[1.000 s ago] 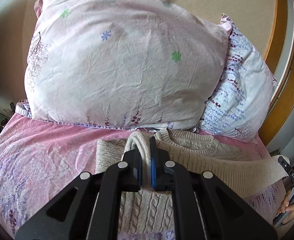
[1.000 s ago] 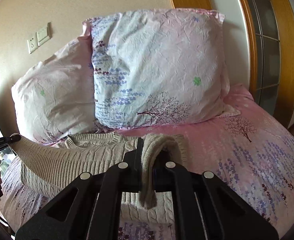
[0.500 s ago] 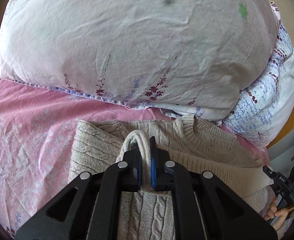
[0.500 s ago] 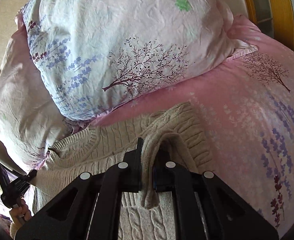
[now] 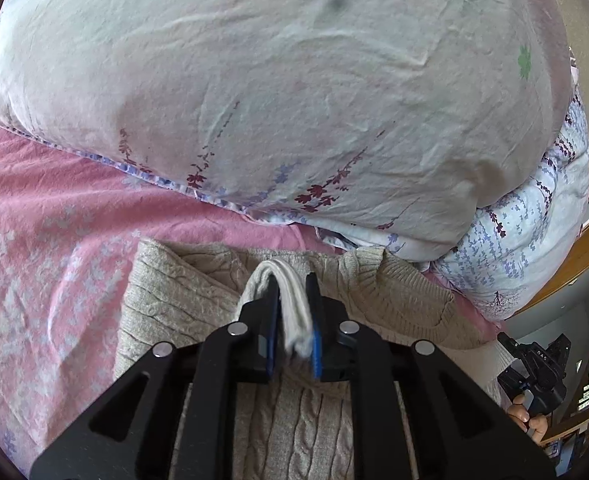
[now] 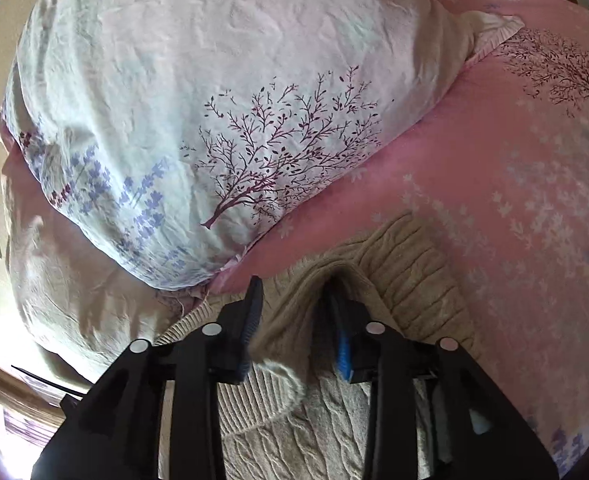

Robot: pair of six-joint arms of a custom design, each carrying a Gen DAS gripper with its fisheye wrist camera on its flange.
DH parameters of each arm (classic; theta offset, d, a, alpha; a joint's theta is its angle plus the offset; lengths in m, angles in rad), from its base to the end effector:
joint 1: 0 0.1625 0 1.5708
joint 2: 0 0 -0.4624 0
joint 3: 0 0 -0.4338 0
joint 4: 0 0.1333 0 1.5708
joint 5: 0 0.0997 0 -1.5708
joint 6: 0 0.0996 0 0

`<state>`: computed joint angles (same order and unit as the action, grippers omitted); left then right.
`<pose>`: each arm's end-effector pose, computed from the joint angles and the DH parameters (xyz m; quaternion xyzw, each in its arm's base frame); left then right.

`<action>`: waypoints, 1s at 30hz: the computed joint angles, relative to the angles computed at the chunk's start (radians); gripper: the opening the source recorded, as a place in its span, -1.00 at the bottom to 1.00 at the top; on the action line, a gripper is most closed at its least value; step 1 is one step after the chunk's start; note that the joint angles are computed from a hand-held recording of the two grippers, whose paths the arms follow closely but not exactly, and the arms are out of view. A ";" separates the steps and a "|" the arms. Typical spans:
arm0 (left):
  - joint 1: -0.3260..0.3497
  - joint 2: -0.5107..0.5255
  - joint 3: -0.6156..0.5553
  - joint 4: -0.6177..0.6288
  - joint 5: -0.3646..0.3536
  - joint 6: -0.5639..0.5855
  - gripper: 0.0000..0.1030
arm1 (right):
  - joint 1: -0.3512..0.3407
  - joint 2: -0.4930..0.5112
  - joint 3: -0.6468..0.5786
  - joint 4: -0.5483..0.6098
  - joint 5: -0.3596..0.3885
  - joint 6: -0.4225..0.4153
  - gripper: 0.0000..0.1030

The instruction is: Fold small clothes

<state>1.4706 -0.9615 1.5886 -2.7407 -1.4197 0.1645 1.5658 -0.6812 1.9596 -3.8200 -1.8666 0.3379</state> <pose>0.0723 -0.7632 0.2543 0.1067 0.9549 -0.2648 0.0813 0.1012 -0.6197 0.0668 -0.2170 -0.8503 0.4767 0.0521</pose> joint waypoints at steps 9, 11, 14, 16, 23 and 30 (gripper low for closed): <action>0.016 -0.035 0.006 -0.024 -0.091 -0.033 0.01 | 0.035 -0.010 0.034 -0.161 -0.033 -0.105 0.06; 0.020 -0.065 0.027 -0.014 -0.094 -0.013 0.01 | 0.049 -0.029 0.064 -0.174 -0.073 -0.154 0.06; 0.024 -0.116 0.068 -0.001 -0.065 0.037 0.00 | 0.078 -0.046 0.114 -0.176 -0.175 -0.237 0.01; 0.028 -0.145 0.096 0.013 -0.048 0.079 0.00 | 0.079 -0.063 0.158 -0.149 -0.199 -0.262 -0.16; 0.006 -0.202 0.211 -0.031 0.060 0.261 0.00 | 0.082 -0.043 0.209 -0.111 -0.248 -0.321 -0.27; -0.010 -0.196 0.261 -0.081 0.154 0.323 0.00 | 0.115 -0.010 0.207 -0.128 -0.323 -0.412 -0.44</action>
<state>1.4606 -1.1570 1.8499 -2.8215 -1.2656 0.4873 1.6812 -0.6912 2.1664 -3.9479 -2.1896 -0.0737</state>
